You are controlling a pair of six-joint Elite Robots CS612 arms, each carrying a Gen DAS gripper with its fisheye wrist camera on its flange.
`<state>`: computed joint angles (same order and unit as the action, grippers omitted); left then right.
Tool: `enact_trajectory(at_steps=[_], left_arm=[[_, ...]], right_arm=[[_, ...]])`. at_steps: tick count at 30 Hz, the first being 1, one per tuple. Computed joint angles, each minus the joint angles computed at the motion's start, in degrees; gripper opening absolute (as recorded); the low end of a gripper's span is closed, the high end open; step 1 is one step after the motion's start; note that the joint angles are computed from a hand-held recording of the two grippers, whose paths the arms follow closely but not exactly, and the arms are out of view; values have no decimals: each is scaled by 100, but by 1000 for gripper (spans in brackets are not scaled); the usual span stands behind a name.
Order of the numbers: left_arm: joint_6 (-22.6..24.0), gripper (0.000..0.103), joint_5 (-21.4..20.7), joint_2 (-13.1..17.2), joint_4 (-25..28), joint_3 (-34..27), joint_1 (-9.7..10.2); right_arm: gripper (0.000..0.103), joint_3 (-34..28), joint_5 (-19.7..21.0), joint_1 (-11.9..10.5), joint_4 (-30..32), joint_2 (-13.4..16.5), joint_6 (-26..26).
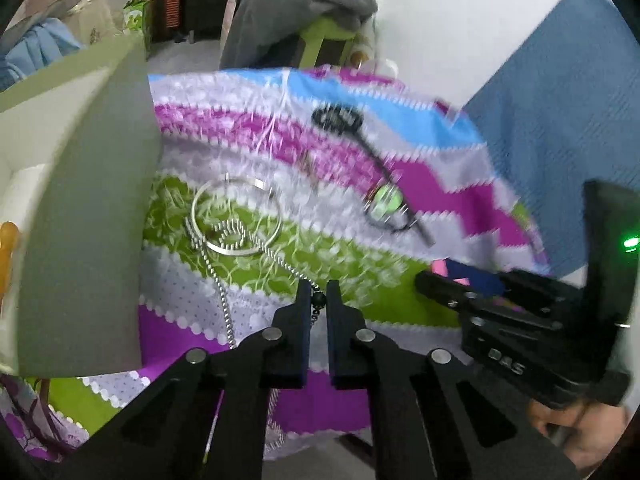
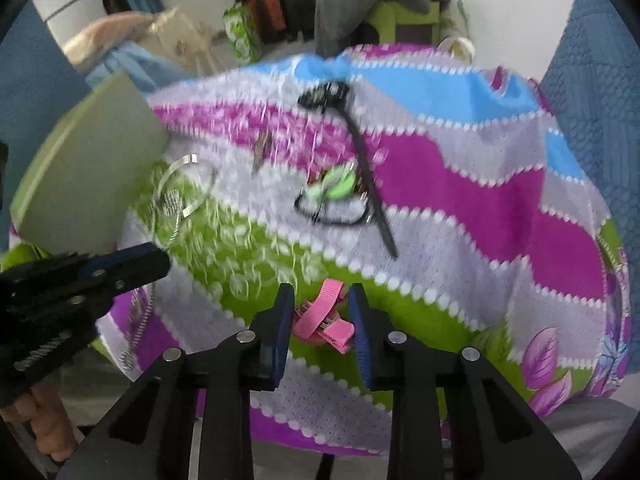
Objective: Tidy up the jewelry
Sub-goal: 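Lift the necklace and pink clip and carry both over the white box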
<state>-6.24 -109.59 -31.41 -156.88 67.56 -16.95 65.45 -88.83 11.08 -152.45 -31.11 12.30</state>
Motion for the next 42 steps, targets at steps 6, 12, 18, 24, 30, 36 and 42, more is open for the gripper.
enact_trajectory(at_steps=[6, 12, 18, 24, 30, 36, 42], left_arm=[[-319, 6, -363, -221, -290, 82, 124], [-450, 6, -427, -434, -337, 41, 210], [-391, 6, -446, -665, -421, -18, 259], [-411, 6, -432, -843, -564, -100, 306], [-390, 6, -297, -966, -640, -234, 320], [-236, 6, -50, -1130, -586, -222, 360], [-119, 6, 180, -1207, -514, -199, 474]], right_arm=[[25, -8, -75, 9, -70, -128, 59], [25, 112, -162, 59, -188, -396, 134], [25, 109, -273, 96, -343, -648, 175], [25, -31, -394, 138, -514, -821, 122], [25, -262, -421, 185, -590, -885, -19], [25, -545, -490, 280, -593, -888, -197], [25, -970, -583, 416, -509, -739, -273]])
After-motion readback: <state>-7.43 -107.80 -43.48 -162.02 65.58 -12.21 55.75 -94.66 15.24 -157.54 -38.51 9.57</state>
